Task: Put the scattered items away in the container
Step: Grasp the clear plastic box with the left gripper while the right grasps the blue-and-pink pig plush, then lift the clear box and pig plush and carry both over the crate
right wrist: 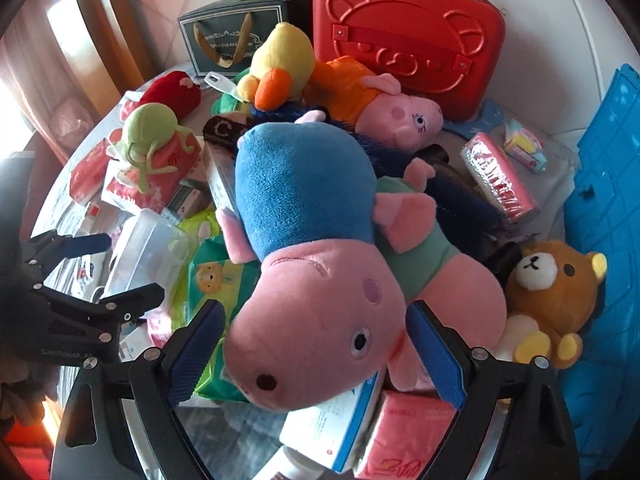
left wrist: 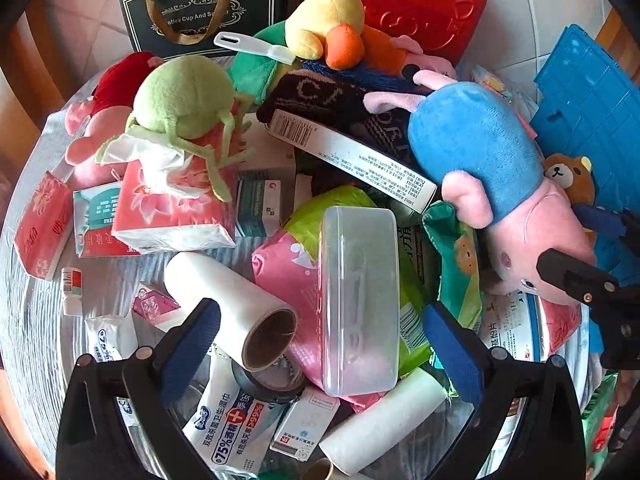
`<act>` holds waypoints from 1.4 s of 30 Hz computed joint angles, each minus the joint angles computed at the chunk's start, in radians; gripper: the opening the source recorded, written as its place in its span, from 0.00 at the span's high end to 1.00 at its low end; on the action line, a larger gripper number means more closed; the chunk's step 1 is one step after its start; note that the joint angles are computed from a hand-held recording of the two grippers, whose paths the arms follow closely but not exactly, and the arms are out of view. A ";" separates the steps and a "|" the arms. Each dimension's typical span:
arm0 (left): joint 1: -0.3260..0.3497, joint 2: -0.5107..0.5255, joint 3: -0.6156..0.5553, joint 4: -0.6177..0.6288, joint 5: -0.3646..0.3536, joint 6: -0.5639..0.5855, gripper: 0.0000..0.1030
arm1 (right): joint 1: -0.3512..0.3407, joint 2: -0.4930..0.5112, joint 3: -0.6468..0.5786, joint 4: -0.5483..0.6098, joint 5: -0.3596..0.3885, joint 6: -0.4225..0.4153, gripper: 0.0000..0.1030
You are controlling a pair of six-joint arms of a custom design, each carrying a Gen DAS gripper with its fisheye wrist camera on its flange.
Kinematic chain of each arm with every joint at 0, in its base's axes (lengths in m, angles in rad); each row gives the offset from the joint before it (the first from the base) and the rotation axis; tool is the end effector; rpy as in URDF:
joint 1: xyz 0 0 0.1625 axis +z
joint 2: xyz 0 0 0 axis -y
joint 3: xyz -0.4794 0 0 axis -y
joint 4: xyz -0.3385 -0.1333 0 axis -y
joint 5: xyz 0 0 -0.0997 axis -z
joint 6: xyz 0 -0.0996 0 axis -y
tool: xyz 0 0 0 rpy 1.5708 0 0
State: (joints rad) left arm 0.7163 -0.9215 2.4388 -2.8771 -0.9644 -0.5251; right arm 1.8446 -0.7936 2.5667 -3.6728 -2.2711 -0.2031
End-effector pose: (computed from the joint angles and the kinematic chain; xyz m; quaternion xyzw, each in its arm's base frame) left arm -0.1681 -0.3983 0.1054 0.1866 0.9311 -0.1114 0.2930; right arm 0.1712 -0.3540 0.1328 0.1643 -0.9137 0.1656 0.3328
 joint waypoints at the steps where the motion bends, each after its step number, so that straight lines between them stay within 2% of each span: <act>1: 0.004 0.007 -0.001 -0.006 -0.001 0.004 0.01 | -0.004 0.011 -0.008 0.002 -0.006 -0.004 0.11; 12: 0.007 0.062 -0.010 -0.058 0.039 0.055 0.03 | -0.061 0.093 -0.068 0.005 -0.050 -0.027 0.19; 13: 0.006 0.066 -0.010 -0.064 0.041 0.059 0.10 | -0.064 0.098 -0.070 0.007 -0.054 -0.027 0.21; 14: 0.005 0.070 -0.010 -0.070 0.039 0.067 0.23 | -0.067 0.101 -0.070 0.008 -0.056 -0.024 0.24; 16: 0.009 0.076 -0.015 -0.071 0.022 0.081 0.41 | -0.072 0.102 -0.067 0.006 -0.051 -0.019 0.27; 18: 0.006 0.084 -0.015 -0.073 0.017 0.093 0.50 | -0.072 0.100 -0.062 0.005 -0.048 -0.015 0.30; 20: 0.006 0.083 -0.014 -0.075 -0.001 0.099 0.67 | -0.071 0.097 -0.057 0.006 -0.044 -0.009 0.33; 21: 0.003 0.081 -0.012 -0.075 -0.001 0.098 0.69 | -0.069 0.094 -0.052 0.001 -0.043 -0.005 0.35; 30: -0.034 0.038 0.006 -0.059 -0.007 0.066 0.69 | -0.056 0.066 -0.002 -0.029 -0.006 0.008 0.41; 38: -0.099 -0.013 0.013 0.002 0.013 0.020 0.69 | -0.006 0.024 0.045 -0.024 0.005 0.050 0.41; 42: -0.154 -0.064 0.036 0.056 0.015 -0.033 0.69 | 0.022 -0.011 0.062 0.001 0.005 0.073 0.41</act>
State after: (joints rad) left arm 0.5625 -0.9851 2.4743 -2.8211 -0.9492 -0.5582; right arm 1.8671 -0.8049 2.6284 -3.6719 -2.2657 -0.1302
